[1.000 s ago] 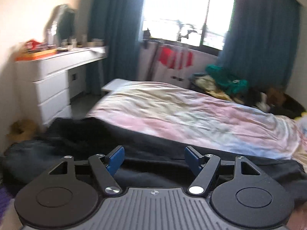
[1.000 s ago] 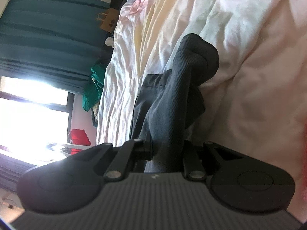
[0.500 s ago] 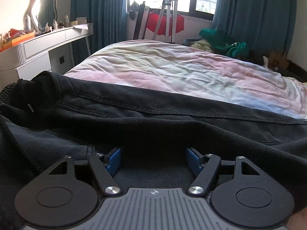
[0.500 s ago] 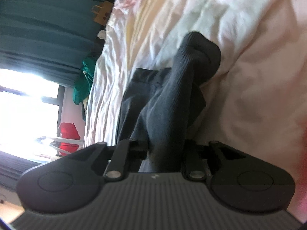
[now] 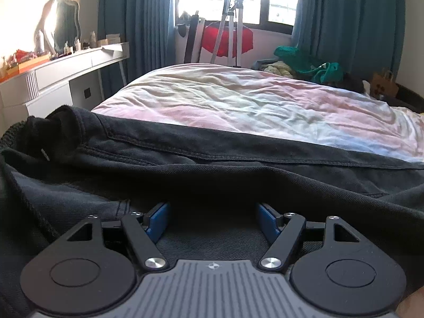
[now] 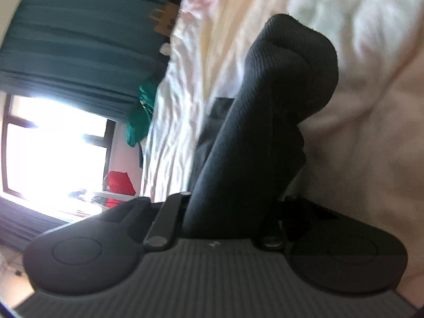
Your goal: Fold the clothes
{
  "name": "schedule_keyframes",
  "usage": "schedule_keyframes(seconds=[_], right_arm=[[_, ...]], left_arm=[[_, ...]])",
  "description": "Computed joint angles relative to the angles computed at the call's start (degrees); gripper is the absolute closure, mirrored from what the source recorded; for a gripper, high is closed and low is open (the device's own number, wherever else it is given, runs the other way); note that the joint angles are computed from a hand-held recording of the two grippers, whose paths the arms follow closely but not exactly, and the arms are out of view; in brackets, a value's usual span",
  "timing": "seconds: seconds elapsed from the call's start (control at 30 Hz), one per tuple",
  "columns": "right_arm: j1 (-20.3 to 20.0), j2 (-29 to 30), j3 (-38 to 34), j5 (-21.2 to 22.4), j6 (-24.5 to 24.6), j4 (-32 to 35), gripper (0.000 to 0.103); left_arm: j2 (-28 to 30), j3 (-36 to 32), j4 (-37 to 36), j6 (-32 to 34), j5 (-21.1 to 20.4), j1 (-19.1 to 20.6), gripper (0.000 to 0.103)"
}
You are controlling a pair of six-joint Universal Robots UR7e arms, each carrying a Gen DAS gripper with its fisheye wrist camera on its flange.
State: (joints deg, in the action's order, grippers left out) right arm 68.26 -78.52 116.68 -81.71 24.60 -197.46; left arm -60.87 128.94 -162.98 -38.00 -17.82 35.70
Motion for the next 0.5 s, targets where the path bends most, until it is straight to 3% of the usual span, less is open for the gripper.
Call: schedule_keyframes(seconds=[0.2,0.3,0.5], right_arm=[[1.15,-1.09,0.8,-0.46,-3.98,-3.14,0.089],[0.4,-1.51,1.04,-1.19,-2.41,-1.5,0.089],[-0.15,-2.51,1.82,-2.55,-2.52,-0.09,0.089]], left_arm=[[0.84,0.11,-0.65,1.8,1.58,-0.9,0.029],[0.66,-0.59,5.43,-0.42,1.75,-0.5,0.029],[0.76,-0.63,5.58,-0.56,1.13,0.18,0.028]])
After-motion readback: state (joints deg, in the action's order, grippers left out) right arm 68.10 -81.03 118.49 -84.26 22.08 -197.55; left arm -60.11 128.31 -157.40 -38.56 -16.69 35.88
